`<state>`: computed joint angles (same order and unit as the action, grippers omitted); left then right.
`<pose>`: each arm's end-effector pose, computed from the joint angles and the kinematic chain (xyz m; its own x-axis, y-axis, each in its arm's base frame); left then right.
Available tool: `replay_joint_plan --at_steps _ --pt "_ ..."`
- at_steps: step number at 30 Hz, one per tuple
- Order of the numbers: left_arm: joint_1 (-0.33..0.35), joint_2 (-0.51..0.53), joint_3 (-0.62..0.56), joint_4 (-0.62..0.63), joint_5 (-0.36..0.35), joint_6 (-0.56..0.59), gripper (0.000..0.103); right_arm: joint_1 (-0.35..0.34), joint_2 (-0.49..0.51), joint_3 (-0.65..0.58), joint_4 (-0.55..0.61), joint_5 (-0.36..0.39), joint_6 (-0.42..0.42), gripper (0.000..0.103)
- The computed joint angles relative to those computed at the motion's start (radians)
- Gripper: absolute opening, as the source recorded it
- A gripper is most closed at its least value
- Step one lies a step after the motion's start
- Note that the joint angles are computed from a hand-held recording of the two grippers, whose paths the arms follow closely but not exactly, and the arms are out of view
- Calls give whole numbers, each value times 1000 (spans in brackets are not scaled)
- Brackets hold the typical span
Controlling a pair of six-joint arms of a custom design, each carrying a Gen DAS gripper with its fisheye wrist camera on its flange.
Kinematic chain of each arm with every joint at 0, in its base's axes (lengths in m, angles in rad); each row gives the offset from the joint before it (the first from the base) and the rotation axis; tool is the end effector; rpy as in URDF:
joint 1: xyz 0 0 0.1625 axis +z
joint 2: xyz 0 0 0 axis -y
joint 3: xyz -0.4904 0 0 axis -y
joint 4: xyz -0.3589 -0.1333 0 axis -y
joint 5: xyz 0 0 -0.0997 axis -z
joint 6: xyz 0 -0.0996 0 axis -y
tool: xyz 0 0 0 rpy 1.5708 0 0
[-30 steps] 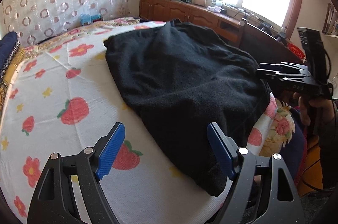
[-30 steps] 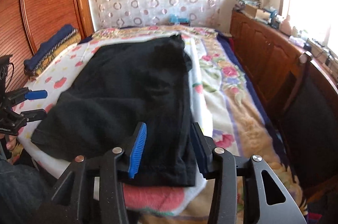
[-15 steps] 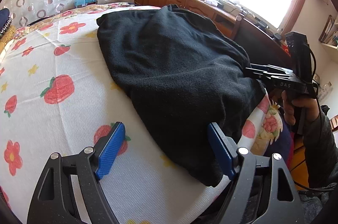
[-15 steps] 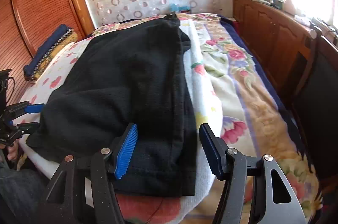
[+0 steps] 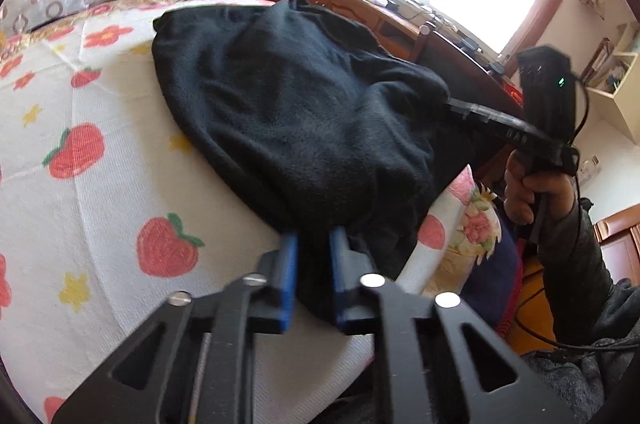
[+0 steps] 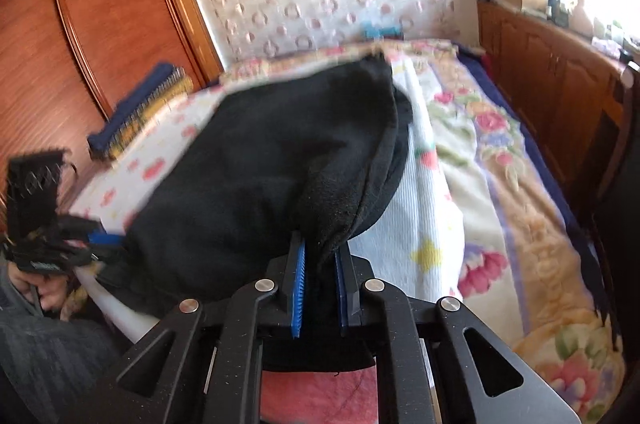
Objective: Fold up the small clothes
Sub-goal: 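Grasp the folded shirt with both tools and lift it off the sheet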
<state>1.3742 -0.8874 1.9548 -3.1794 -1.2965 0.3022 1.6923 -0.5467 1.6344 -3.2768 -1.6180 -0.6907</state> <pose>0.0365 -0.6370 0.1976 -0.8775 0.2990 -0.3750 0.4489 0.7873 -0.4227 0.2155 -0.7036 0.0763 -0.7039 -0.5877 0.3989 -0.7099 0.5636 -0.4223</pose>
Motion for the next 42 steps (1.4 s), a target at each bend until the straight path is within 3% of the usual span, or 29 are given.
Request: replay_joint_plan --at_steps 3,7,16,21,25,29,33,35,38,42 --pt "-24 -37 29 -75 -33 33 9 12 -8 26 -91 40 -2 11" --pt "-75 -102 51 -181 -18 76 8 40 -21 38 -164 83 -7 11" --pt "-135 -222 12 -247 16 121 8 121 -53 -20 -143 201 -32 11" --pt "-124 -213 -115 -223 93 144 8 179 23 -222 -8 158 -51 11" --pt "-104 -186 -220 -246 141 185 8 221 161 -521 138 105 -42 10" --pt "-106 -186 -227 -312 164 244 8 243 256 -686 163 120 -37 10" --pt "-74 -198 -135 -331 119 243 7 227 252 -593 85 143 -66 10" --pt "-27 -196 -62 -318 85 188 7 204 233 -500 74 86 -84 10" --pt "45 -147 32 -318 93 139 7 144 232 -366 112 22 -131 10" --pt "92 -78 94 -320 129 74 7 95 266 -298 141 -39 -125 10"
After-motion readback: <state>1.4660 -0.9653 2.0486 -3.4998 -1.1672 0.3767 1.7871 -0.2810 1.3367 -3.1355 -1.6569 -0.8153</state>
